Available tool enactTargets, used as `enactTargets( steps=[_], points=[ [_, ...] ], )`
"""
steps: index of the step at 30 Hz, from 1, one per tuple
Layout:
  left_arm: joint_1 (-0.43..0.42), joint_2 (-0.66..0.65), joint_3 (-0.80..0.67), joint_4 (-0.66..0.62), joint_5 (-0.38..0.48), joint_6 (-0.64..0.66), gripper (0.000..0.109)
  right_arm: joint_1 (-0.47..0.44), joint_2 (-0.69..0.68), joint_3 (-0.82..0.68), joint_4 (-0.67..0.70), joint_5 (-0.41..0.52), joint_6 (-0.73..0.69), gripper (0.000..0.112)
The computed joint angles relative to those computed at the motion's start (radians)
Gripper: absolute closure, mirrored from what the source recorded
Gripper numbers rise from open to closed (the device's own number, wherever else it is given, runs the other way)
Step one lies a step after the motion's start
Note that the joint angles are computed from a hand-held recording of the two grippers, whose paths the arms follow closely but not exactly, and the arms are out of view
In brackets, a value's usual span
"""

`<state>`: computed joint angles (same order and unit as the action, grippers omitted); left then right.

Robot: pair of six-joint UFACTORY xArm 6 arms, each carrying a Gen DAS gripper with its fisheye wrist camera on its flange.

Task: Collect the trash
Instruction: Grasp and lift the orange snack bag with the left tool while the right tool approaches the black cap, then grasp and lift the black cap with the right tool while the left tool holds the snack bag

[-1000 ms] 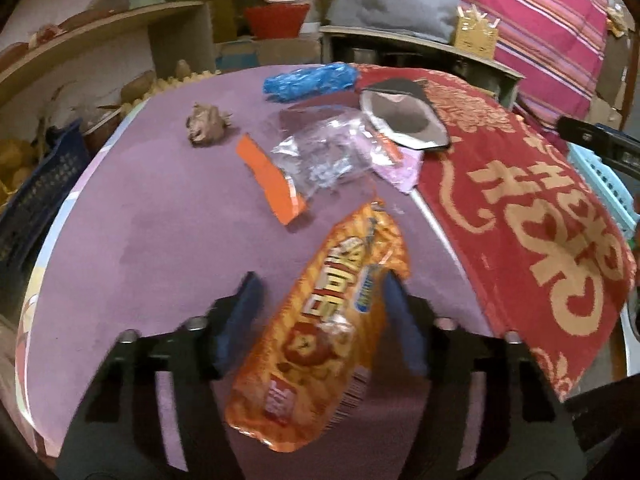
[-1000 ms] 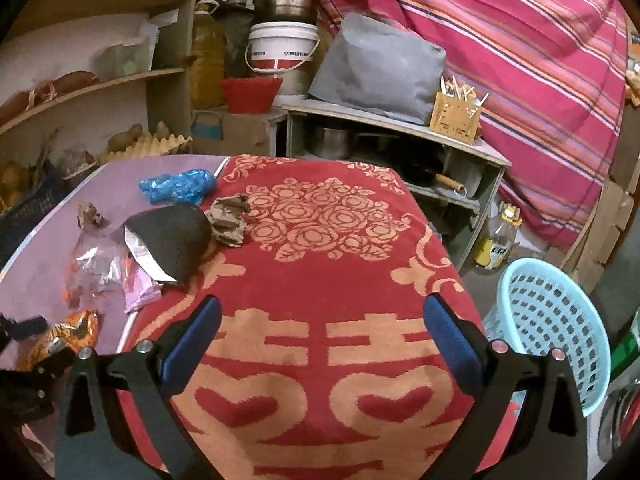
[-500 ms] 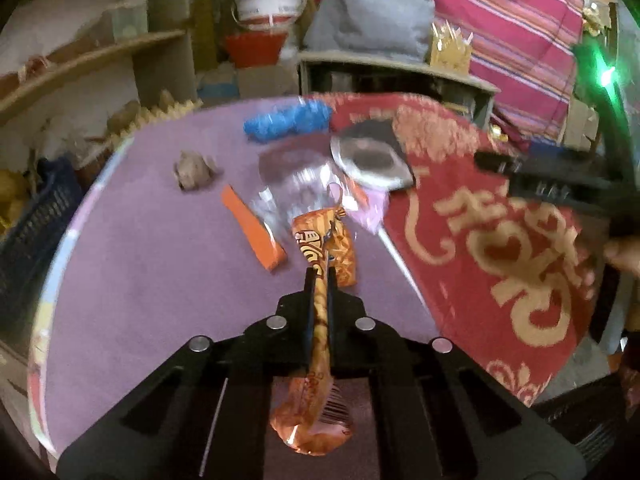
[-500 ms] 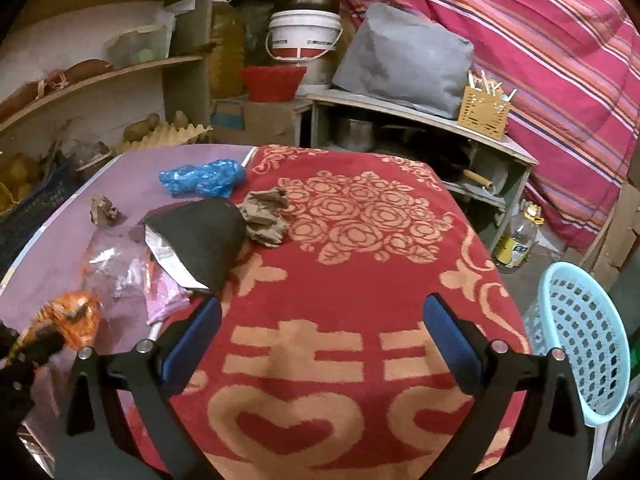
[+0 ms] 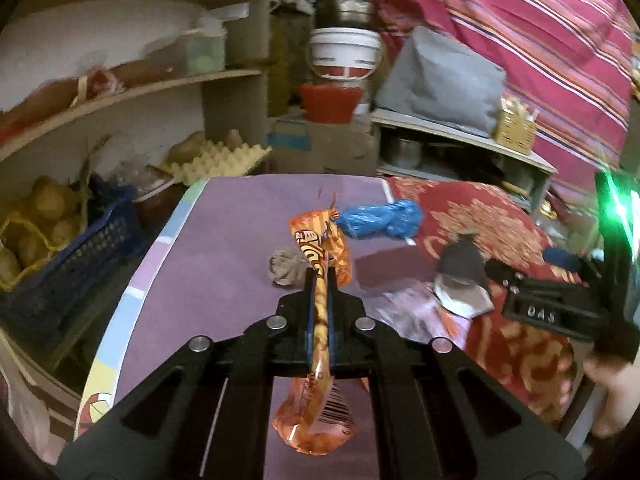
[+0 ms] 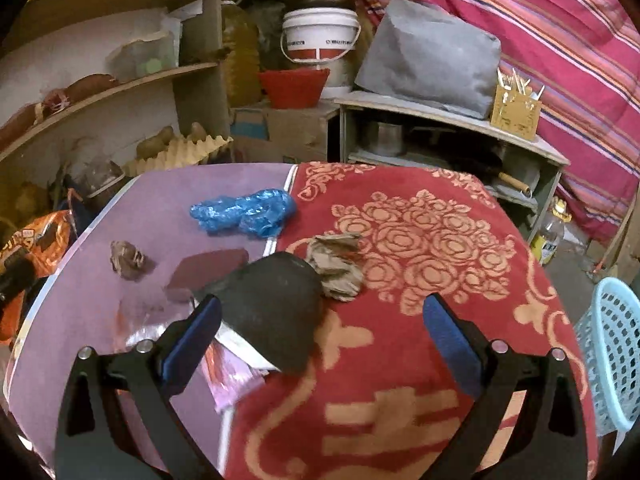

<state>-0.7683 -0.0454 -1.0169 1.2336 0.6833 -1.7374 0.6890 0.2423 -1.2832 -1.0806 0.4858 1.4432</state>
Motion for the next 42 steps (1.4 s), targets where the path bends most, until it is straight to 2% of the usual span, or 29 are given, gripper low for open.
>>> enactTargets(
  steps=[5, 10, 15, 18, 23, 24, 26, 30, 33, 35, 38, 40, 42],
  points=[
    [0.018, 0.054, -0.037, -0.027, 0.049, 0.02, 0.106, 0.002, 0.062, -0.062, 0.069, 0.007, -0.005, 0.014],
    [-0.003, 0.091, -0.059, -0.054, 0.132, 0.079, 0.106, 0.002, 0.115, -0.117, 0.106, 0.027, -0.002, 0.014],
    [0.0, 0.08, -0.048, -0.055, 0.123, 0.075, 0.106, -0.006, 0.15, -0.146, 0.185, 0.003, -0.035, 0.014],
    [-0.001, 0.075, -0.044, -0.049, 0.128, 0.068, 0.106, 0.006, 0.181, -0.179, 0.239, 0.018, -0.113, 0.014],
    [0.004, 0.066, -0.035, -0.056, 0.127, 0.053, 0.106, 0.01, 0.184, -0.177, 0.221, 0.017, -0.126, 0.015],
    [0.004, 0.064, -0.034, -0.056, 0.127, 0.05, 0.106, 0.008, 0.178, -0.169, 0.216, 0.007, -0.126, 0.017],
    [0.002, 0.059, -0.031, -0.054, 0.131, 0.044, 0.106, 0.0, 0.17, -0.151, 0.25, -0.034, -0.168, 0.033],
    [-0.006, 0.058, -0.039, -0.057, 0.147, 0.046, 0.106, -0.003, 0.148, -0.125, 0.24, -0.045, -0.18, 0.033],
    [-0.016, 0.057, -0.047, -0.057, 0.165, 0.047, 0.106, -0.017, 0.105, -0.082, 0.193, -0.066, -0.118, 0.036],
    [-0.027, 0.053, -0.051, -0.05, 0.176, 0.041, 0.106, -0.027, 0.066, -0.046, 0.163, -0.08, -0.102, 0.065],
    [-0.046, 0.053, -0.065, -0.042, 0.197, 0.04, 0.106, -0.046, 0.002, 0.02, 0.133, -0.126, -0.092, 0.066],
    [-0.063, 0.059, -0.08, -0.034, 0.213, 0.045, 0.106, -0.054, -0.018, 0.046, 0.148, -0.129, -0.131, 0.076],
    [-0.076, 0.062, -0.085, -0.029, 0.228, 0.049, 0.106, -0.066, -0.035, 0.074, 0.174, -0.14, -0.159, 0.082]
  ],
)
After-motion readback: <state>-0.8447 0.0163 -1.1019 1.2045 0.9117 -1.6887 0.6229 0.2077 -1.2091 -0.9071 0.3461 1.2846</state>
